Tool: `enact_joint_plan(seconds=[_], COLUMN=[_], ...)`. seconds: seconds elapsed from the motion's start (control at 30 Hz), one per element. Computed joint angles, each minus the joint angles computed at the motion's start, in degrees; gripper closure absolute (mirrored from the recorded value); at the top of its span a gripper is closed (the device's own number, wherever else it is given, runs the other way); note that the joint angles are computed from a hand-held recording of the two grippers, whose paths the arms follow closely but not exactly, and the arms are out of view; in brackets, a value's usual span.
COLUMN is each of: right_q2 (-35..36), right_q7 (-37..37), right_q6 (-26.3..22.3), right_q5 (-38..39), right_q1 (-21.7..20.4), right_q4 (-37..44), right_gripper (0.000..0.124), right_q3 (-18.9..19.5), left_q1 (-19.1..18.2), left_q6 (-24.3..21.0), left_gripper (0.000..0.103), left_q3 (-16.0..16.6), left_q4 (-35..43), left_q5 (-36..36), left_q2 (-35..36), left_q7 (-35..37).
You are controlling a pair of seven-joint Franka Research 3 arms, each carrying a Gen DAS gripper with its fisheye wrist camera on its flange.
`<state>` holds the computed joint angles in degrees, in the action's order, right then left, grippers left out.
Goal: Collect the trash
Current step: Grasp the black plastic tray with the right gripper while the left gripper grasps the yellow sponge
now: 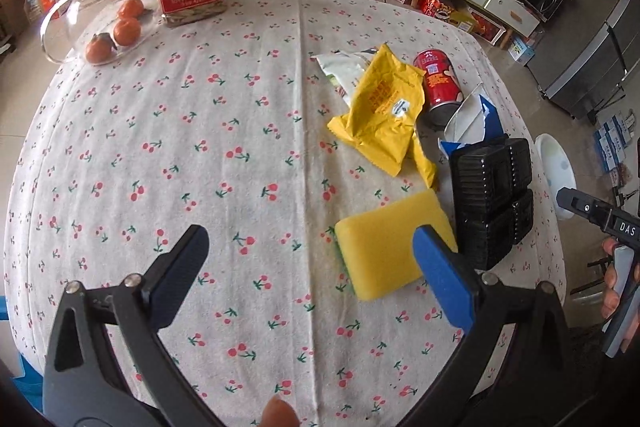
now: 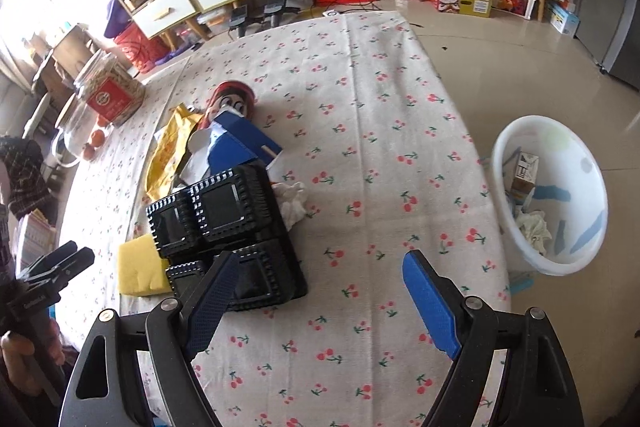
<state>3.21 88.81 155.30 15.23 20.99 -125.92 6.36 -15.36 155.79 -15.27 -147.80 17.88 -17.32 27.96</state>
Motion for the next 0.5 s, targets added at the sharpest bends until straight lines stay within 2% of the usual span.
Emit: enact_joint_plan(seconds=[0.3, 0.5], right_q2=[4.98, 7.66], right_q7=[-4.51, -4.82], right_q6=[-3.45, -5.47], right_q5=[5.50, 5.77], right_q1=[1.23, 1.64], right_q4=[4.76, 7.34], right_gripper=[0.041, 0.060], right_q3=[1.47, 1.53], left_q1=[-1.42, -2.11], left_q6=[0.94, 1.94], left_gripper=[0.002, 0.002], left_q3=[1.84, 2.59], left_q4=[-2.82, -4.08], left_q5=[-4.36, -6.85], left_q2=[-2.16, -3.16], left_q7=[2.99, 5.29])
